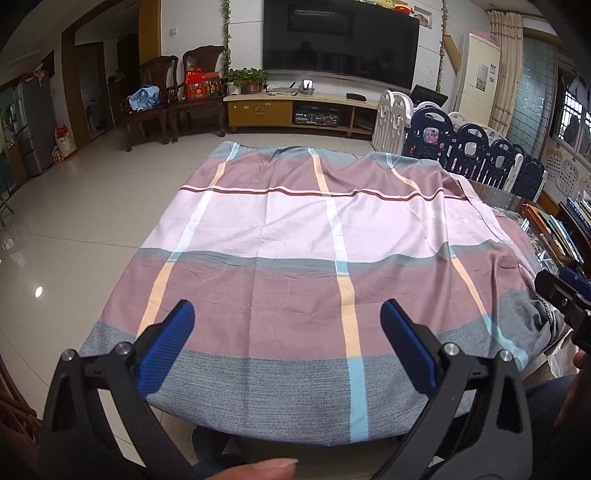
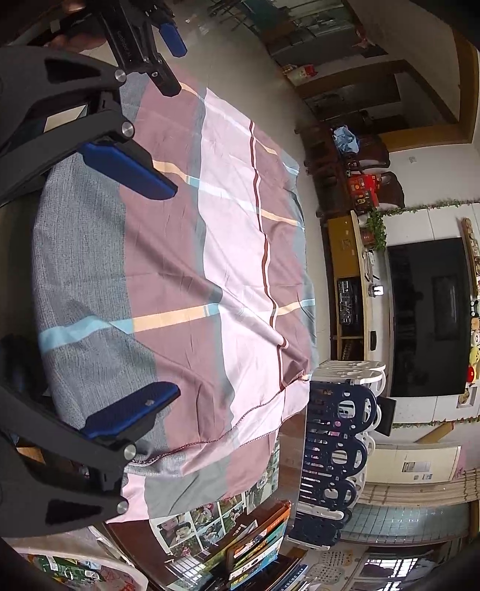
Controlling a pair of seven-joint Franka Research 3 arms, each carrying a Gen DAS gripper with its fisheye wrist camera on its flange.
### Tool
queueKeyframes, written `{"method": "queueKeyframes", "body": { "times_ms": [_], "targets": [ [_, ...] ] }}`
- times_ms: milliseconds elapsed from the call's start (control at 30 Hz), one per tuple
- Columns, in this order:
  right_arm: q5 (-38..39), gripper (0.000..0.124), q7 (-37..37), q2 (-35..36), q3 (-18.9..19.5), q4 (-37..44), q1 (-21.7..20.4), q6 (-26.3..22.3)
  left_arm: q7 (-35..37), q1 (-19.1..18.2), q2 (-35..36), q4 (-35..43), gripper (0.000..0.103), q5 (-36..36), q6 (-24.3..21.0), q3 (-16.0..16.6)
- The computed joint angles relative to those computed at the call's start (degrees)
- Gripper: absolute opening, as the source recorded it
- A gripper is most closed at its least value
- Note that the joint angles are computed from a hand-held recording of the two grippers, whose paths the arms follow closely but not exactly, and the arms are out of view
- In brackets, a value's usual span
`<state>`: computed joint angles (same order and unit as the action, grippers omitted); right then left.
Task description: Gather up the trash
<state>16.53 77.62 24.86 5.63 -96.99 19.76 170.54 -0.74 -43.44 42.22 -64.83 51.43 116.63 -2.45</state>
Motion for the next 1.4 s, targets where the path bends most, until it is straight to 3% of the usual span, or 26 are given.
{"method": "queueKeyframes", "body": {
  "times_ms": [933,1233,1400],
  "targets": [
    [-0.73,0.097,0.57,0.11,-0.47,0.0,0.55,0.23,-0.76,0.0,-1.31,-2.45,0.1,1.67,2.61,0.27],
    [-0.76,0.097,0.63,0.12,-0.43,-0.1,0.56,0.37,1.3,-0.1,0.28,0.08,0.1,1.18,0.26,-0.16],
    [-0.73,0.097,0.67,0.1,-0.44,-0.08,0.58,0.37,1.52,0.08,-0.05,-0.57,0.1,0.73,1.14,-0.01]
  ]
}}
